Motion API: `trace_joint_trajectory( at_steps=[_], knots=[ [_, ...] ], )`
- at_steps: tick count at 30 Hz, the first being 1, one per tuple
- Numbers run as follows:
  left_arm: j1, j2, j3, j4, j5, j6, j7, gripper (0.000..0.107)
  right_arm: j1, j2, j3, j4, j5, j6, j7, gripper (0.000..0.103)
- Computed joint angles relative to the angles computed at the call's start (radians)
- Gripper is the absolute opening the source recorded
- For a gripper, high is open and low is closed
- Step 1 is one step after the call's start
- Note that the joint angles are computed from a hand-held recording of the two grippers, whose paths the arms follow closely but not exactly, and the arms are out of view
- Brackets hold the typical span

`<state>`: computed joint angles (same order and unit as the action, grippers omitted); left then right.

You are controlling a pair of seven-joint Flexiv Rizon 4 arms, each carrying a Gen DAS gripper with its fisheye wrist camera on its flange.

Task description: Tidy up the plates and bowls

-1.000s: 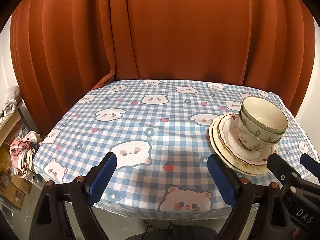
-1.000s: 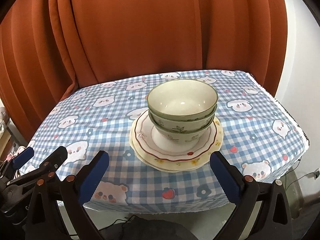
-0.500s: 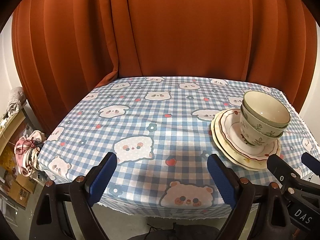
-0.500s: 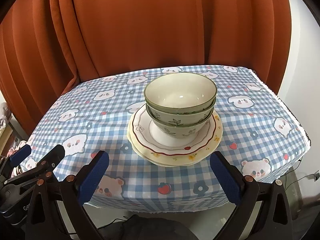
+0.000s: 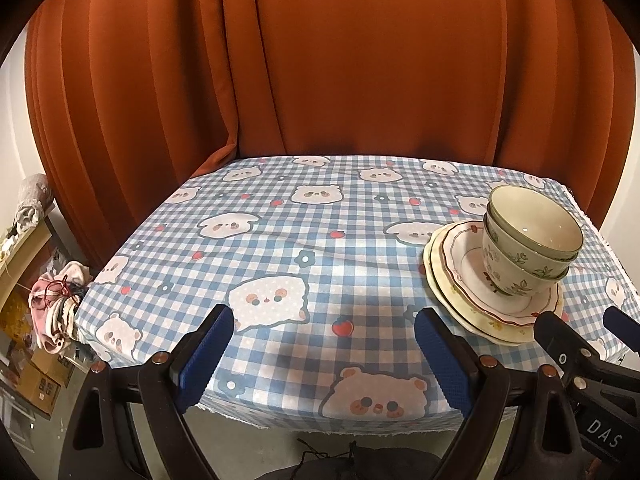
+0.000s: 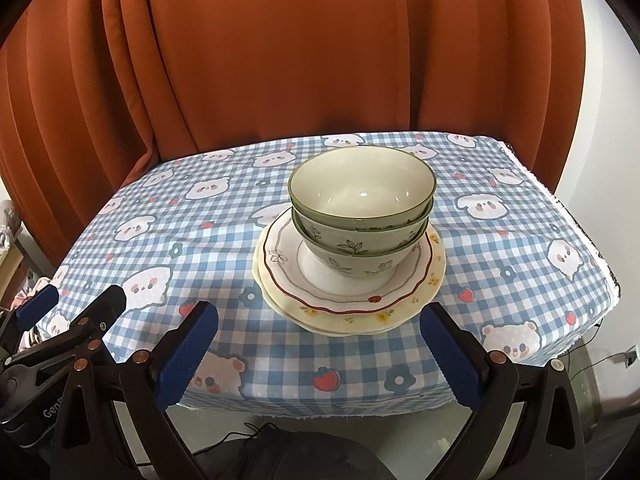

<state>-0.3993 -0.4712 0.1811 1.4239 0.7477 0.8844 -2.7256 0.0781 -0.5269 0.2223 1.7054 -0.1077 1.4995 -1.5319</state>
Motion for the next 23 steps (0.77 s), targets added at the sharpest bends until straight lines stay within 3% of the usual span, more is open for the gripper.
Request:
trace_joint_trajectory(
  at_steps=[23],
  knots=[
    [0.014,-0.010,-0.001,0.003,-0.032,0.022,0.007,0.095,0.009,-0.025,-0.006,-0.033,0.006,-0.024,-0.006,0.102]
  ],
)
